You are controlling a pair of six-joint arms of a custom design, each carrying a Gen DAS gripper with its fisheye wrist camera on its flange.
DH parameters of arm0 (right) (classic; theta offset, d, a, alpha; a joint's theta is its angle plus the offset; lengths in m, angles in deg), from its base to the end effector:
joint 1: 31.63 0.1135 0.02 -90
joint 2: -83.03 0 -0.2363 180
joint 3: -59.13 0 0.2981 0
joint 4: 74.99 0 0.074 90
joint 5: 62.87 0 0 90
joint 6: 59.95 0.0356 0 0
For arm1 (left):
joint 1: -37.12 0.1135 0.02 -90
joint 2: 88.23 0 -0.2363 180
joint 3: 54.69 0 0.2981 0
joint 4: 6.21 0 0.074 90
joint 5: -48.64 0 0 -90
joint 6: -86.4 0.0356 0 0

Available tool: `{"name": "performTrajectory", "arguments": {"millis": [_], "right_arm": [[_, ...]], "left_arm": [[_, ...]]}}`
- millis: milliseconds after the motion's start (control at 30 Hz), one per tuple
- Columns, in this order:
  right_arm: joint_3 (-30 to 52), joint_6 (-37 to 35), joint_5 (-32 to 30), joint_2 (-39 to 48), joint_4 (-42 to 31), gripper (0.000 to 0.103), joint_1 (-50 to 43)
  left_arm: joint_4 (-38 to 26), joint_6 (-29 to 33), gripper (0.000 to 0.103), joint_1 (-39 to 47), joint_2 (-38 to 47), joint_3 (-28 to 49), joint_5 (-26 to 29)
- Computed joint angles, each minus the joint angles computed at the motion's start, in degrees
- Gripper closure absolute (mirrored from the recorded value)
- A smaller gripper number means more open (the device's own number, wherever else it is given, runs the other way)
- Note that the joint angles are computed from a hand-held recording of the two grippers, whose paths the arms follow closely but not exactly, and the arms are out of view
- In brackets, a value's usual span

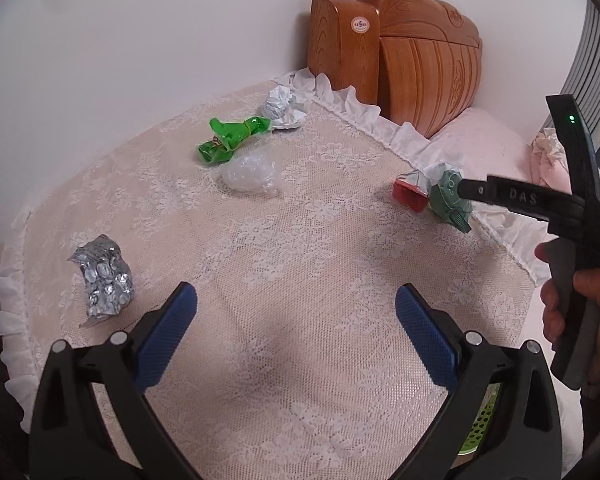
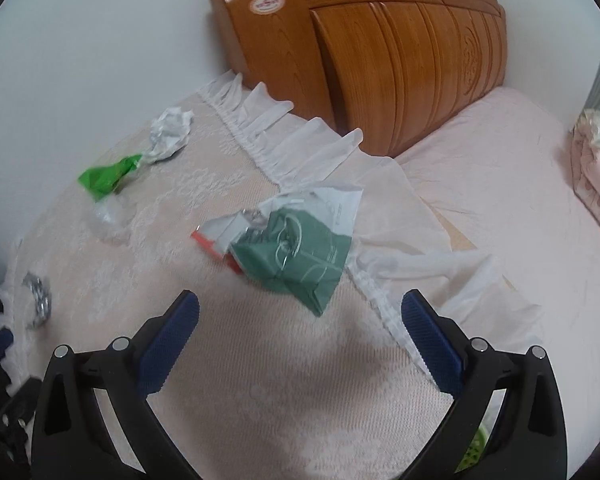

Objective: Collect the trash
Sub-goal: 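Grasp the green-and-white plastic bag with the right tool while the left tool grasps the red-silver foil packet, then carry the foil packet and plastic bag to the wastebasket and release both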

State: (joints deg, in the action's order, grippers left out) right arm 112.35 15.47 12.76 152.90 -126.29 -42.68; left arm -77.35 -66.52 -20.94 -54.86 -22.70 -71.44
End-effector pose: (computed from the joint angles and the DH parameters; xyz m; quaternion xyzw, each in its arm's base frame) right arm 0.2618 -0.0421 0.1494 -0.0539 0.9726 0.0776 0.2122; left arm 0.0956 -0.1197 0.1363 -0.0799 0.9520 -0.0014 0.2955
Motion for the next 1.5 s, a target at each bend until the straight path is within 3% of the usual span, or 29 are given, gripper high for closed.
{"name": "performTrajectory", "arguments": {"millis": [133,333,367,633,767,933,1133,1200,1233,1500], "right_arm": [[6.9,8.0,-0.1,12.4,2.1,0.009,1.1],[11.1,10.0,-0.2,19.6,1.7,0.034,2.1],[11.1,9.7,-0.3,19.5,1.7,0.044,1.8],[10.8,5.3,-6.4,15.6,-1.9,0.045,-5.0],[10.9,-1.5,-7.7,9.6,-7.5,0.045,-13.0],[11.9,-11.1,-6.5,6.2,-14.4,0.045,-22.8],[10.8,-20.4,-6.2,3.3,-18.2,0.044,-33.1],[10.8,-22.3,-6.1,3.7,-18.8,0.044,-35.3],[10.9,-23.1,-6.2,3.8,-19.3,0.044,-36.3],[9.6,-29.1,-8.6,-0.2,-22.7,0.044,-37.8]], "left_arm": [[2.4,4.3,0.008,4.4,-1.1,-0.8,2.0],[6.6,7.5,0.008,6.9,1.8,-0.1,3.6],[7.8,8.2,0.008,7.1,3.1,0.3,3.9],[25.9,17.9,0.008,10.2,22.0,6.2,9.5],[35.8,22.2,0.008,12.7,36.9,13.0,12.9],[41.6,26.6,0.009,15.2,55.1,24.1,14.4],[41.5,27.7,0.033,16.7,68.1,33.9,16.6],[40.4,27.8,0.055,16.7,70.7,36.1,16.2],[39.7,27.6,0.06,16.6,71.5,36.8,16.1],[38.2,25.0,0.066,13.7,61.9,30.7,13.4]]}}
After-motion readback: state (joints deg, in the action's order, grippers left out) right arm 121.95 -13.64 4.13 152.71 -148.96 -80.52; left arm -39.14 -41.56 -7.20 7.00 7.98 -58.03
